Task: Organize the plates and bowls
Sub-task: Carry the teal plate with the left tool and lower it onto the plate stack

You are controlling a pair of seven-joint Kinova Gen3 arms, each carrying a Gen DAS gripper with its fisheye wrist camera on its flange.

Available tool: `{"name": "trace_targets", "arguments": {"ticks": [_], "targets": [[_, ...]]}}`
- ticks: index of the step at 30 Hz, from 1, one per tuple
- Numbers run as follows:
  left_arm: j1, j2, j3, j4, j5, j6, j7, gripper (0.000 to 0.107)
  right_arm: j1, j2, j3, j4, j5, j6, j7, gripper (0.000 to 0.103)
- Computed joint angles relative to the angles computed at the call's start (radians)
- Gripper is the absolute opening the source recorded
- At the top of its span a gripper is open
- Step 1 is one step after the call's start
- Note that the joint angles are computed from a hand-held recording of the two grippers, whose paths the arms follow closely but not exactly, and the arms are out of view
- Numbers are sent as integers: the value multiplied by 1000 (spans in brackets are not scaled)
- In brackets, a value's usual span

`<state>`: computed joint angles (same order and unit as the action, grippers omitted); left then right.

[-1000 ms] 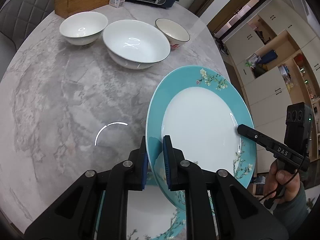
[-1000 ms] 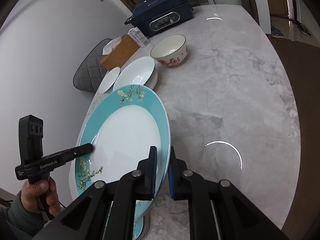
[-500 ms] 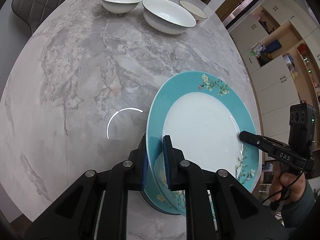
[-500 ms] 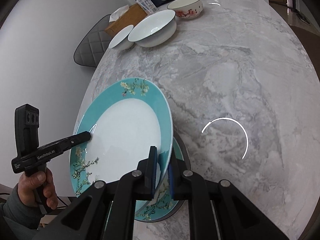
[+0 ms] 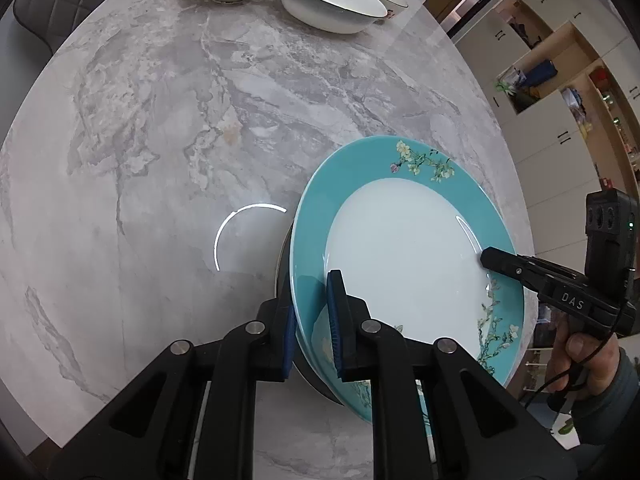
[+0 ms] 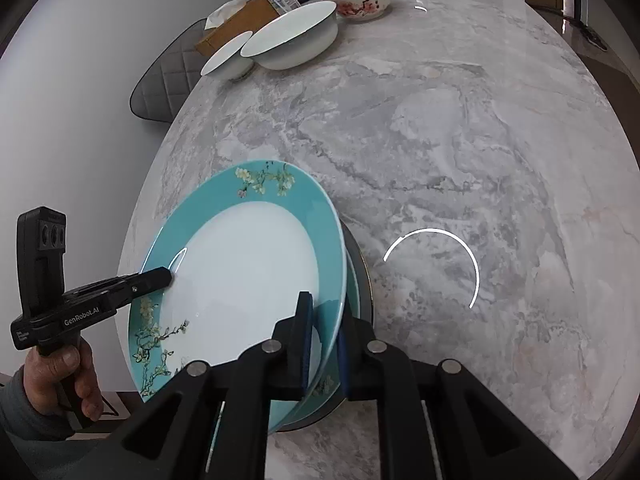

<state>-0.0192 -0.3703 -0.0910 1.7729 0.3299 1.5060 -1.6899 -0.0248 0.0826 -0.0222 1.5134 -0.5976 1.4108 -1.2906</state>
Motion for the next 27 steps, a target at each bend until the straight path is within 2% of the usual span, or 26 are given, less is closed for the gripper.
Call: {"name": "trace_targets", "arguments": {"ticks": [11, 21, 24, 27], "targets": [[5, -6, 13, 34, -15, -26, -2, 14, -34, -21, -11, 27, 62, -44, 4, 15], [7, -2, 41, 41, -56, -29, 34, 15, -102, -44, -36, 8, 181, -69, -9, 17], [13, -2, 43, 40, -57, -31, 38, 14, -128, -55, -48, 2, 239, -79, -36, 21], [20, -1, 52, 37, -61, -33, 46, 14, -130, -54, -40, 3, 240, -78, -49, 22]]}}
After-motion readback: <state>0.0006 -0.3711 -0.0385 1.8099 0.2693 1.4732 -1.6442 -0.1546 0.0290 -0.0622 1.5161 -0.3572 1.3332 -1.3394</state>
